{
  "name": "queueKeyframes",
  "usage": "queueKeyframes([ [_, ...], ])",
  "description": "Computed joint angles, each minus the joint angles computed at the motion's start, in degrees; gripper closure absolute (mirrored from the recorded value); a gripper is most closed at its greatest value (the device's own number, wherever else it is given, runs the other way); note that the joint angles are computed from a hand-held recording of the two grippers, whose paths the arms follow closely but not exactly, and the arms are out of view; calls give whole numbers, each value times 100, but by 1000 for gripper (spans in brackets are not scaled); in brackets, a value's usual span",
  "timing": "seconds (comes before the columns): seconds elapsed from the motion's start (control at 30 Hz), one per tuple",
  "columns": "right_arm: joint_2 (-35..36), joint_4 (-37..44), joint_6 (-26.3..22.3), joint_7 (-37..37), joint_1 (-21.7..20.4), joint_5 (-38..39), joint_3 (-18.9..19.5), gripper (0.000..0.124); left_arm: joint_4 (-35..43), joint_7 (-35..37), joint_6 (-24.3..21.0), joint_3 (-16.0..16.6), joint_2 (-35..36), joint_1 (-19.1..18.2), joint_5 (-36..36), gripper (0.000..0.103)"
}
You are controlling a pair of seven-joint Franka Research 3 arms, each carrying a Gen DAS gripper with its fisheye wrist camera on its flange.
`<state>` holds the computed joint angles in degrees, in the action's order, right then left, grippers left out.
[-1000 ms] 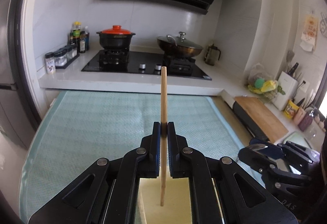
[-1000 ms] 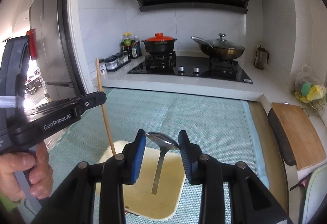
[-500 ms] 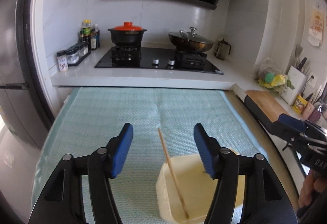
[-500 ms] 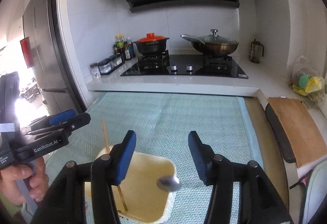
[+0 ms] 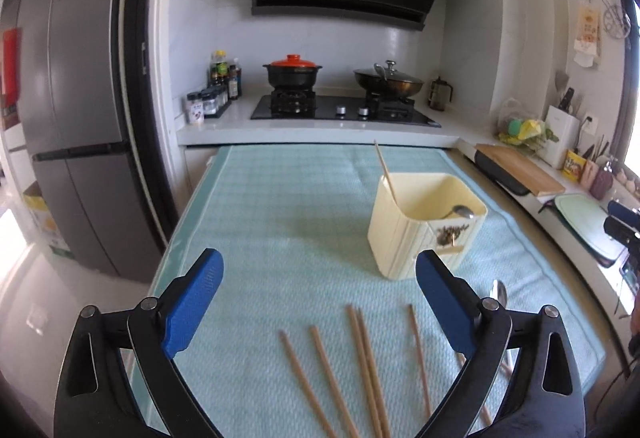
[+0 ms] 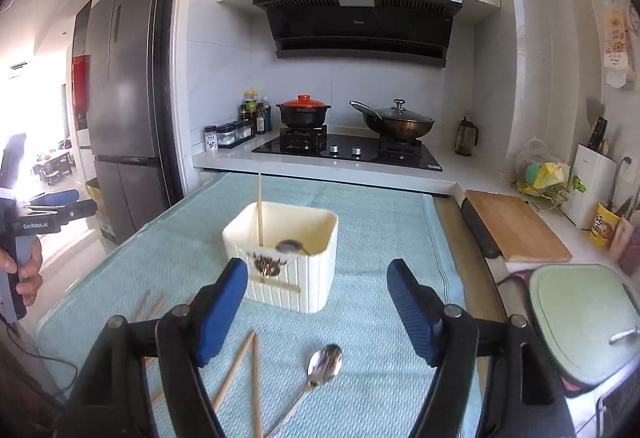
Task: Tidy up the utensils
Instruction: 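Withdraw both open tools from the cream holder, then grasp a wooden chopstick with the left tool while the right tool grasps another chopstick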
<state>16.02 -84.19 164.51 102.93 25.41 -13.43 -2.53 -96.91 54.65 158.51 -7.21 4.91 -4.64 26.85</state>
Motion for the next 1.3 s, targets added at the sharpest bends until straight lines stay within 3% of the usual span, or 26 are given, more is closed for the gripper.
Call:
queueKeyframes([
  [0.1,-570,-994,278,1406,533,-1361,-582,49,-740,-601,70,-8,-449,-30,327,6],
  [0.17,-802,-1400,211,2089,624,-1980,-647,46,-1021,-706,-142,-105,-622,-54,601,6],
  [0.27,-1007,-1834,84,2858,590,-2666,-596,46,-1208,-743,-554,-272,-718,-143,955,2],
  [0.33,-1059,-2001,-28,2963,479,-2783,-471,46,-1415,-872,-353,-310,-778,-189,831,0],
  [0.47,-1160,-2263,-7,2739,164,-2540,-152,46,-1644,-402,-169,-352,-829,-307,245,0],
  [0.57,-1242,-2392,149,3126,-8,-2966,-3,42,-1958,-49,351,-324,-969,-382,-288,0],
  [0.67,-1272,-2380,209,3956,-128,-3877,110,42,-2080,-499,425,-432,-1090,-263,149,0],
  [0.77,-1213,-2228,-171,4464,-202,-4610,302,41,-2133,-1147,379,-520,-1146,-107,761,0],
  [0.87,-1144,-2179,-528,4427,-251,-4561,445,41,-2182,-1308,156,-450,-1178,-81,725,0],
  [0.97,-1173,-2340,-485,4512,-315,-4427,479,41,-2421,-1586,93,-376,-1376,25,695,0],
  [1.13,-1176,-2526,-510,4029,-383,-3709,546,41,-2801,-1654,103,-219,-1668,165,275,0],
  [1.3,-1168,-2499,-547,4206,-352,-3713,522,41,-2924,-1661,230,-183,-1708,289,-33,0],
])
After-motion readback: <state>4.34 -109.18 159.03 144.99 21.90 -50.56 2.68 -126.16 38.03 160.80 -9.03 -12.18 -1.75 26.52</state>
